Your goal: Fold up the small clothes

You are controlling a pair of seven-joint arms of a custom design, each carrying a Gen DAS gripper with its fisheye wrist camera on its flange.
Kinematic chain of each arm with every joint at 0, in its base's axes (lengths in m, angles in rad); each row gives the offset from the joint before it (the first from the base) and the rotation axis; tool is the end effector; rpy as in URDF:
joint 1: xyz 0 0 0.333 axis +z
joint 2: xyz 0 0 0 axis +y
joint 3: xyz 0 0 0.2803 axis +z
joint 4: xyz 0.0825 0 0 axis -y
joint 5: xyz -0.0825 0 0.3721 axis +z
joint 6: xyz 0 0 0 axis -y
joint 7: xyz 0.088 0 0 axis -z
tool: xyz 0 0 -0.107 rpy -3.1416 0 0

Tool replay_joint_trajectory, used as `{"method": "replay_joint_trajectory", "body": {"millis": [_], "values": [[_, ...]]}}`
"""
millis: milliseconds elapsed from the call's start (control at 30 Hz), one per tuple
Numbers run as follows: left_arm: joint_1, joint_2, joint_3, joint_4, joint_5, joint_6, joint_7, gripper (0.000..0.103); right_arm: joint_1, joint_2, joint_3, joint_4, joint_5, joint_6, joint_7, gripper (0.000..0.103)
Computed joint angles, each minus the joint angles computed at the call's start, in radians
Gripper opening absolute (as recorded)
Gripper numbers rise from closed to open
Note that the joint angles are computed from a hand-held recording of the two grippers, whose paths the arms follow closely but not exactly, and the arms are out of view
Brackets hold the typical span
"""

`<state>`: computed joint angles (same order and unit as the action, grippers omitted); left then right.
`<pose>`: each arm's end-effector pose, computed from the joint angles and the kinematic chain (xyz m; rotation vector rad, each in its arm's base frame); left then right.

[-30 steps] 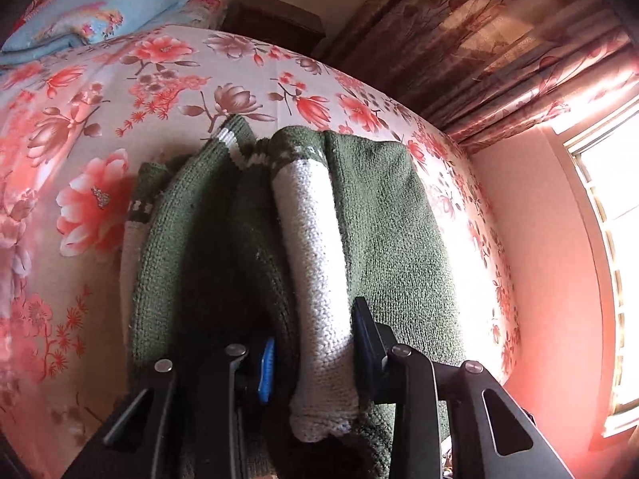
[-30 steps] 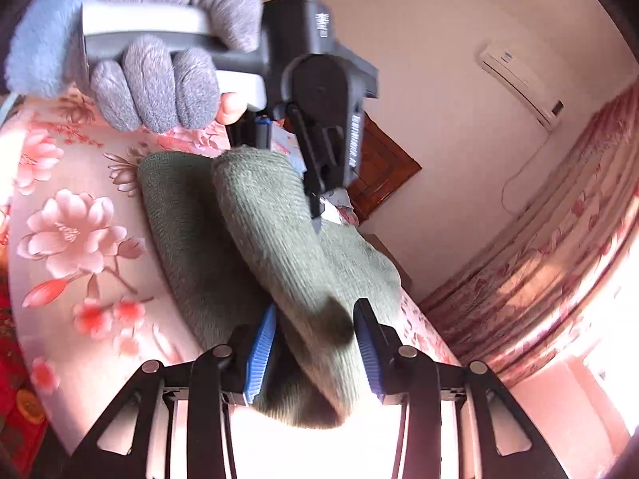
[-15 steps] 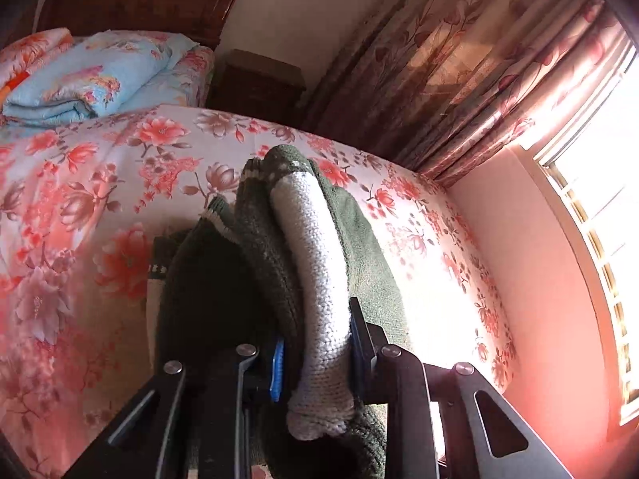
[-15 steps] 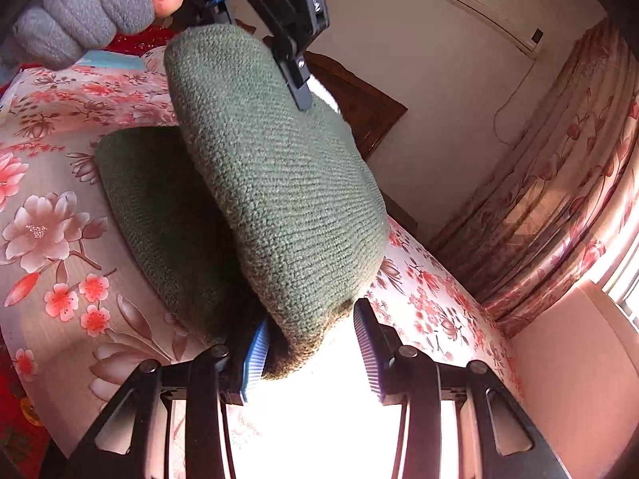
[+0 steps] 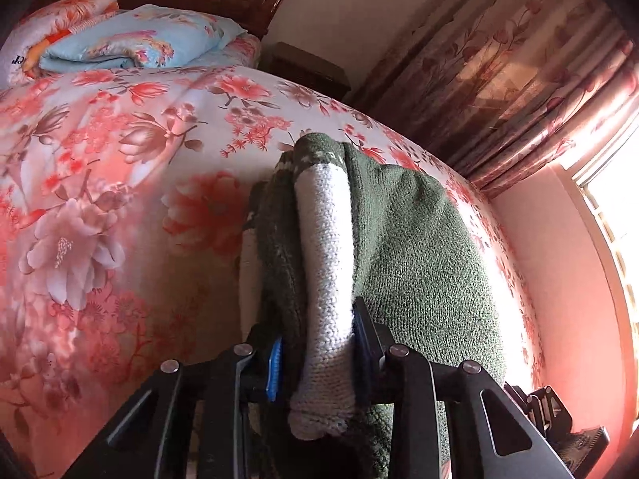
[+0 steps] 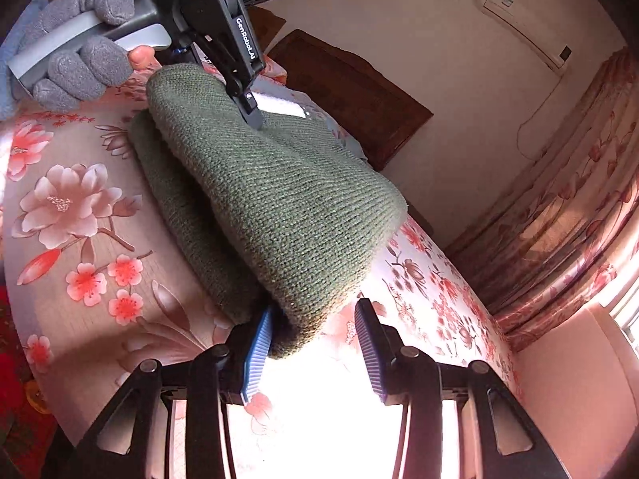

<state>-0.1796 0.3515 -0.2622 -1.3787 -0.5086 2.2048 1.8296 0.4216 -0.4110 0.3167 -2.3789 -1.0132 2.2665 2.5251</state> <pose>0.6201 -0.2789 0.5476 1.4922 -2.3975 1.0621 0.3512 0.2998 0.4830 -2.1066 1.4469 -1.3370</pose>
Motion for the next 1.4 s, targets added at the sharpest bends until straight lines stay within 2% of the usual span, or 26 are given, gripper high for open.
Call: {"method": "replay_joint_trajectory", "body": {"millis": [33,67,133,167,200,233,267,300,367,433,567,600,633,700,767,833,933,1033,1067,1133,1200,1300,1400], "values": [[-0.015,-0.037,0.010,-0.038,0.039,0.037,-0.011,0.067,0.014,-0.042,-0.032,-0.036,0.027,0.068,-0.017,0.042],[-0.038,-0.085,0.026,-0.093,0.101,0.105,-0.040,0.103,0.029,-0.098,-0.082,-0.086,0.072,0.171,-0.048,0.042],[-0.087,-0.208,0.065,-0.256,0.282,0.320,-0.167,0.103,0.057,-0.211,-0.184,-0.195,0.160,0.386,-0.100,0.042],[-0.084,-0.270,0.059,-0.340,0.363,0.428,-0.225,0.103,0.051,-0.253,-0.209,-0.233,0.175,0.462,-0.099,0.042],[-0.101,-0.327,0.073,-0.409,0.373,0.508,-0.224,0.103,0.037,-0.282,-0.220,-0.255,0.187,0.515,-0.093,0.042],[-0.088,-0.375,0.053,-0.462,0.314,0.555,-0.162,0.103,0.025,-0.298,-0.232,-0.265,0.202,0.553,-0.099,0.042],[-0.094,-0.412,0.045,-0.496,0.231,0.570,-0.072,0.103,0.014,-0.303,-0.242,-0.266,0.215,0.583,-0.111,0.042],[-0.106,-0.442,0.040,-0.522,0.179,0.573,0.003,0.103,0.007,-0.297,-0.236,-0.255,0.230,0.599,-0.117,0.042],[-0.114,-0.470,0.016,-0.563,0.224,0.589,0.034,0.103,-0.029,-0.267,-0.226,-0.217,0.241,0.611,-0.148,0.041],[-0.108,-0.457,-0.011,-0.566,0.320,0.581,-0.009,0.103,-0.076,-0.233,-0.157,-0.166,0.242,0.573,-0.129,0.037],[-0.098,-0.395,-0.025,-0.550,0.507,0.539,-0.159,0.103,-0.134,-0.173,-0.115,-0.127,0.298,0.575,-0.164,0.036],[-0.100,-0.374,-0.021,-0.542,0.529,0.512,-0.174,0.103,-0.118,-0.145,-0.122,-0.117,0.334,0.543,-0.213,0.036],[-0.104,-0.357,-0.015,-0.536,0.515,0.482,-0.164,0.103,-0.107,-0.110,-0.119,-0.105,0.370,0.499,-0.263,0.037],[-0.107,-0.356,-0.003,-0.559,0.423,0.487,-0.108,0.103,-0.150,-0.119,-0.076,-0.133,0.299,0.530,-0.233,0.039],[-0.107,-0.366,0.005,-0.556,0.385,0.458,-0.096,0.103,-0.117,-0.126,-0.104,-0.127,0.365,0.505,-0.285,0.038],[-0.105,-0.383,0.005,-0.559,0.454,0.477,-0.156,0.103,-0.115,-0.135,-0.120,-0.119,0.396,0.518,-0.310,0.036],[-0.102,-0.393,-0.001,-0.546,0.548,0.508,-0.230,0.103,-0.177,-0.124,-0.108,-0.091,0.383,0.575,-0.291,0.036],[-0.102,-0.360,-0.009,-0.501,0.691,0.495,-0.329,0.103,-0.228,-0.064,-0.104,-0.038,0.378,0.607,-0.271,0.036],[-0.106,-0.345,-0.008,-0.484,0.726,0.480,-0.353,0.103,-0.221,-0.037,-0.122,-0.026,0.398,0.615,-0.282,0.036],[-0.117,-0.307,-0.002,-0.450,0.772,0.438,-0.378,0.103,-0.166,0.024,-0.177,-0.004,0.497,0.586,-0.373,0.036],[-0.124,-0.300,0.008,-0.456,0.767,0.447,-0.382,0.103,-0.176,0.021,-0.185,-0.037,0.493,0.657,-0.357,0.036],[-0.128,-0.311,0.015,-0.464,0.748,0.451,-0.370,0.103,-0.140,0.008,-0.217,-0.029,0.574,0.631,-0.409,0.036],[-0.132,-0.318,0.015,-0.466,0.774,0.452,-0.378,0.103,-0.185,0.006,-0.190,-0.006,0.558,0.651,-0.401,0.036]]}}
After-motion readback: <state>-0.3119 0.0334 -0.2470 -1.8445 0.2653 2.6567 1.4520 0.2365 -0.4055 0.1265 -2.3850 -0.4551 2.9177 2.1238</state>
